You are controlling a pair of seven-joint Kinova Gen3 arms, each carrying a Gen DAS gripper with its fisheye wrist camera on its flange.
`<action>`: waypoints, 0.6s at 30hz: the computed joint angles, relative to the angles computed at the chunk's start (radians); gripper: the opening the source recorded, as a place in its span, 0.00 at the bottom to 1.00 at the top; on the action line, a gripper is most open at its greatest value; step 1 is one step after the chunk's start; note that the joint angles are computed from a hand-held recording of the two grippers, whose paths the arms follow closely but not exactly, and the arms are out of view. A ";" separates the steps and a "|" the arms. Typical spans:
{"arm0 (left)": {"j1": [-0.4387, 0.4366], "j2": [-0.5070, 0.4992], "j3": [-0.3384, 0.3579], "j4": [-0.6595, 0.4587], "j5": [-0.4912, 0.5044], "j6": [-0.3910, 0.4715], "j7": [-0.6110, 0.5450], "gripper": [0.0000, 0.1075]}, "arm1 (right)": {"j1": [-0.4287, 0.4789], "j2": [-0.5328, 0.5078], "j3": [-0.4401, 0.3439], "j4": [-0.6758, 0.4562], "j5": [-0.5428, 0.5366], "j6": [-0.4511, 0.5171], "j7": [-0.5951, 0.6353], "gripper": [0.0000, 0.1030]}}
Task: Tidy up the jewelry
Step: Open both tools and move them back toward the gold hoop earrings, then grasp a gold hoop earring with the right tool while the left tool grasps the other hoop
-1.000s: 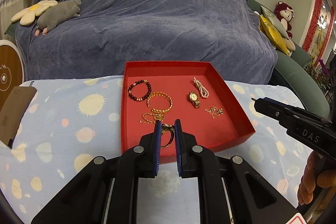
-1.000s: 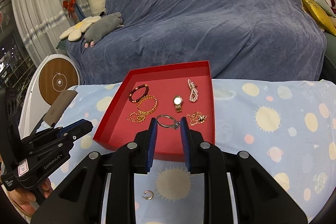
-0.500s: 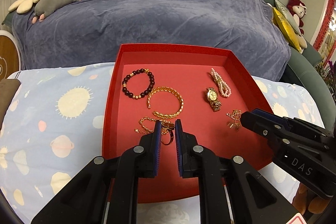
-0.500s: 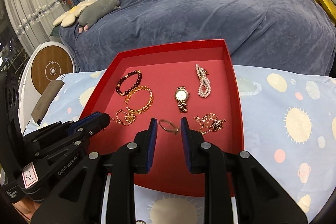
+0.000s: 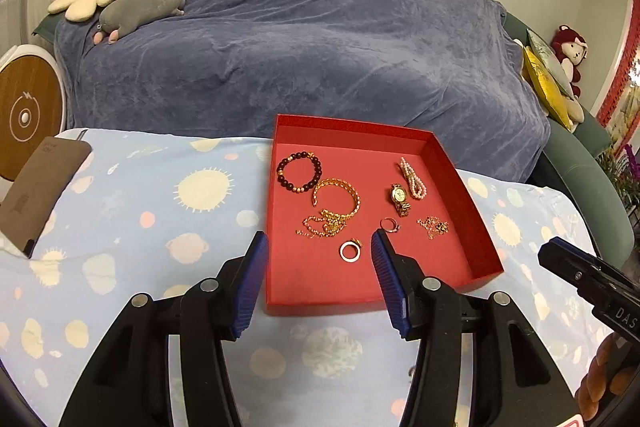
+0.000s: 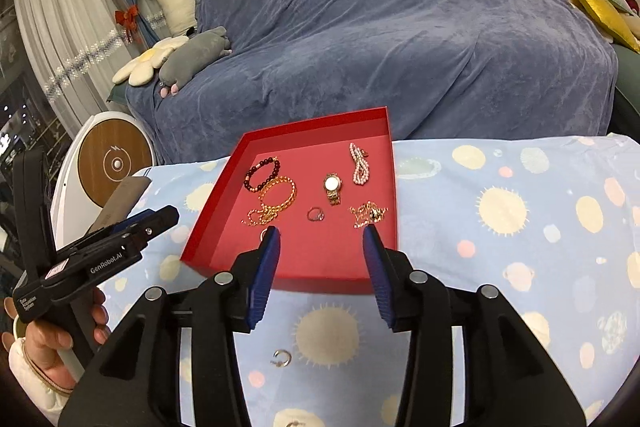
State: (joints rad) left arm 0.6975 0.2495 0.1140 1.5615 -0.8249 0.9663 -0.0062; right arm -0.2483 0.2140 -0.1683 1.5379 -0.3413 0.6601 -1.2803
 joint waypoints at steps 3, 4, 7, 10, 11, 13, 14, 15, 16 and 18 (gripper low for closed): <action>0.044 -0.030 0.017 0.039 -0.019 0.045 0.064 0.50 | -0.004 -0.071 0.006 0.091 0.025 -0.028 0.009 0.44; 0.056 -0.036 0.026 0.054 -0.026 0.056 0.092 0.51 | -0.004 -0.090 0.007 0.117 0.027 -0.030 0.015 0.45; 0.083 -0.043 0.056 0.094 -0.032 0.076 0.166 0.51 | 0.006 -0.136 0.012 0.194 -0.016 -0.020 0.060 0.45; 0.100 -0.042 0.081 0.125 -0.016 0.072 0.223 0.51 | -0.011 -0.171 0.016 0.268 -0.013 -0.028 0.076 0.45; 0.106 -0.039 0.087 0.130 -0.011 0.076 0.230 0.51 | -0.018 -0.179 0.017 0.290 -0.013 -0.034 0.079 0.45; 0.123 -0.031 0.095 0.134 -0.009 0.090 0.244 0.51 | -0.029 -0.185 0.019 0.323 -0.021 -0.034 0.098 0.45; 0.129 -0.031 0.097 0.141 -0.011 0.086 0.250 0.51 | -0.035 -0.182 0.019 0.335 -0.024 -0.032 0.106 0.45; 0.132 -0.032 0.099 0.147 -0.012 0.080 0.248 0.51 | -0.040 -0.179 0.018 0.346 -0.018 -0.033 0.108 0.45; 0.134 -0.031 0.101 0.150 -0.013 0.081 0.242 0.51 | -0.049 -0.173 0.016 0.353 -0.001 -0.034 0.099 0.45; 0.147 -0.025 0.102 0.155 -0.022 0.094 0.244 0.51 | -0.060 -0.168 0.012 0.383 0.016 -0.048 0.102 0.45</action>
State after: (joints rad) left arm 0.8445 0.2244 0.2162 1.7163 -0.8470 1.0607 0.2376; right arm -0.3087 0.0464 -0.1565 1.9210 -0.3257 0.6116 -1.1780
